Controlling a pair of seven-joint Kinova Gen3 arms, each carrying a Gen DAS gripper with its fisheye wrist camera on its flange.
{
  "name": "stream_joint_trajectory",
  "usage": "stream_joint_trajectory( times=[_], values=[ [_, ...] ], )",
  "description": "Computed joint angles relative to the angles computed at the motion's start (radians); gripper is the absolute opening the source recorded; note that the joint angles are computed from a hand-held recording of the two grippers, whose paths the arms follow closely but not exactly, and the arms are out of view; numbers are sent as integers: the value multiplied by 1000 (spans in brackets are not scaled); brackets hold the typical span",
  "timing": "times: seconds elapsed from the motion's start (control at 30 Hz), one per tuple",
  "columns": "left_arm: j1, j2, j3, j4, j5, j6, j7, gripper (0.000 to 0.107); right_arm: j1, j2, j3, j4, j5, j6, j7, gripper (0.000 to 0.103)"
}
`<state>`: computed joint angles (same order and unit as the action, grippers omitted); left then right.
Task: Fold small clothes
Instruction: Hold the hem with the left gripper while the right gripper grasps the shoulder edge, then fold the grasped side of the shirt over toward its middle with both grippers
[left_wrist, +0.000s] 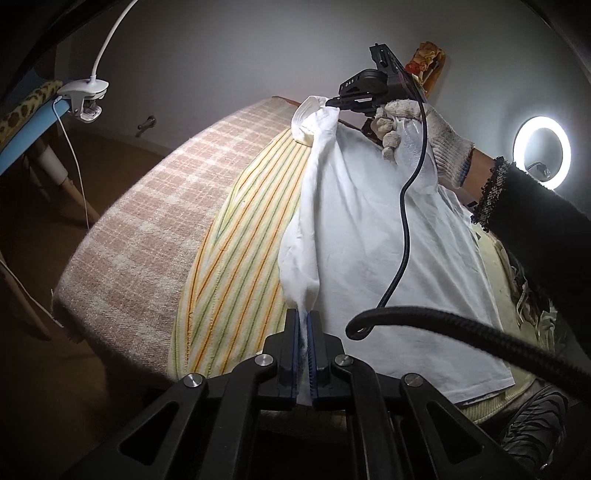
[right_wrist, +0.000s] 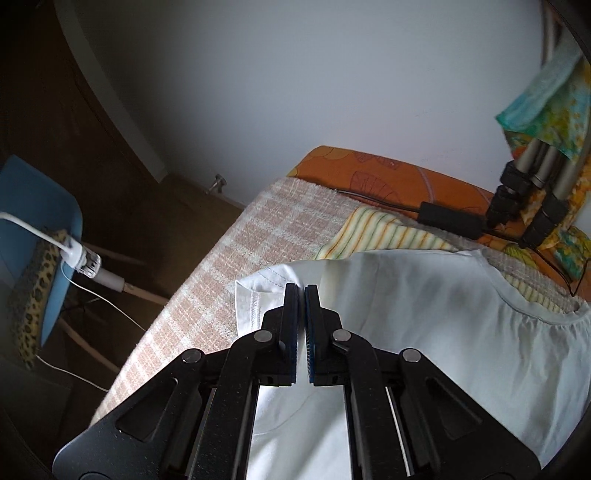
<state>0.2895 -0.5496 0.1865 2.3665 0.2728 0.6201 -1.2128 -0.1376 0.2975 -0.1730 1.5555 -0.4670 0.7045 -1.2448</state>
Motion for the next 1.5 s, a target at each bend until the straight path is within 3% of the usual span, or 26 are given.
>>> stream_joint_trajectory(
  times=[0.1,0.2,0.33,0.5,0.53,0.63,0.67,0.87,0.93,0.97,1.03,1.07,1.23,1.5],
  values=[
    [9,1,28,-18,-5,-2,0,1,59,-22,-13,32,-69,-6,59,4],
    [-5,16,83,-40,-37,-5,12,1,43,-37,13,45,-37,-3,82,5],
    [11,30,73,-36,-41,-21,17,1,60,-19,-4,25,-78,32,133,5],
    [20,24,46,-24,-40,-28,18,1,-14,60,-8,-81,18,103,19,7],
    [28,23,29,-19,-32,-32,13,1,-45,80,0,-111,58,123,-22,15],
    [39,19,-1,-10,-16,-37,0,1,-151,108,49,-156,180,119,-130,56],
    [40,18,-4,-8,-12,-38,-3,1,-182,114,62,-164,221,109,-165,61],
    [49,38,-6,-8,2,-43,-24,1,-422,201,243,-284,459,176,-355,61],
    [56,43,-10,-6,9,-45,-33,1,-438,228,238,-308,534,198,-408,59],
    [56,44,-9,-5,10,-45,-35,1,-421,232,207,-308,561,199,-427,40],
    [52,44,-3,-5,10,-43,-34,1,-377,234,148,-305,591,201,-449,12],
    [51,42,-1,-6,10,-42,-34,1,-363,224,136,-289,587,180,-444,8],
    [60,39,1,-13,14,-42,-42,1,-306,146,161,-205,430,84,-309,5],
    [44,32,117,-68,-28,-26,5,1,60,-17,-53,-25,105,-59,-33,5]
  ],
)
